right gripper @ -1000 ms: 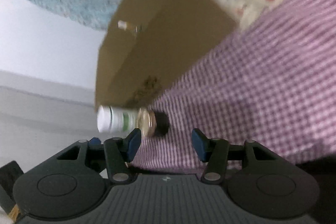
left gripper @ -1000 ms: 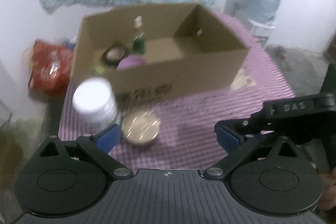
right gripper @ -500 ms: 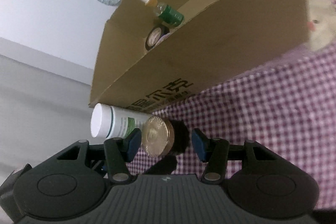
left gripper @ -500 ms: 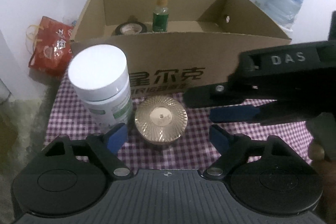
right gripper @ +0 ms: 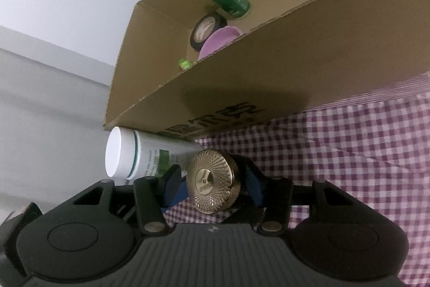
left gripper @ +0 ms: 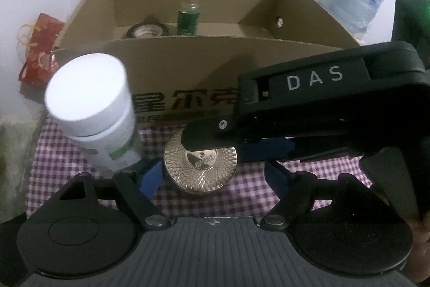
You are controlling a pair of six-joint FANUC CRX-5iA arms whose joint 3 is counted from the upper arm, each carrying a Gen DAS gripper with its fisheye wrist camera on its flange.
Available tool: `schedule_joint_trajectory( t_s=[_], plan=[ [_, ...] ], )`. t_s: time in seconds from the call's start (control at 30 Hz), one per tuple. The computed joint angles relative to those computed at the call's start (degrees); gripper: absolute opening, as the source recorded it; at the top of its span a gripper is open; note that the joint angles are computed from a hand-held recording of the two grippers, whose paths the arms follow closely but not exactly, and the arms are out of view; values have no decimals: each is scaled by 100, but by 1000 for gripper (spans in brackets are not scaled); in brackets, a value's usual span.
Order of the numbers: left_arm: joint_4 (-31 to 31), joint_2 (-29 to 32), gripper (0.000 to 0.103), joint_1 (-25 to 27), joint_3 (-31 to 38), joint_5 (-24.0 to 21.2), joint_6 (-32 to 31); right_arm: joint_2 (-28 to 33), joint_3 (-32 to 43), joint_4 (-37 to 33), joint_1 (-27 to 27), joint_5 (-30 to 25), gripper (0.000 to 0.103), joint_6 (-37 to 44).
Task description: Organize rigid objects
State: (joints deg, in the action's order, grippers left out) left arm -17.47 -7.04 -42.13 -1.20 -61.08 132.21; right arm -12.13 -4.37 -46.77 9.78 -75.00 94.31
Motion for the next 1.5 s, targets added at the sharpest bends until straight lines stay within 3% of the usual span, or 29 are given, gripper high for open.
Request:
schedule_joint_trajectory(
  t_s=[0.53,1.07,1.5],
  plan=[
    [364,277,81,-141,189,171,-412,-57,-53,-197,-865,-471,56,81],
    [438,377,80,-137,235,259,-536,-14,-68,-256,-1020,-465,57,177],
    [278,377,63,-106,161,352,-678,-95,-262,-159,-1076,-153,56,25]
  ],
)
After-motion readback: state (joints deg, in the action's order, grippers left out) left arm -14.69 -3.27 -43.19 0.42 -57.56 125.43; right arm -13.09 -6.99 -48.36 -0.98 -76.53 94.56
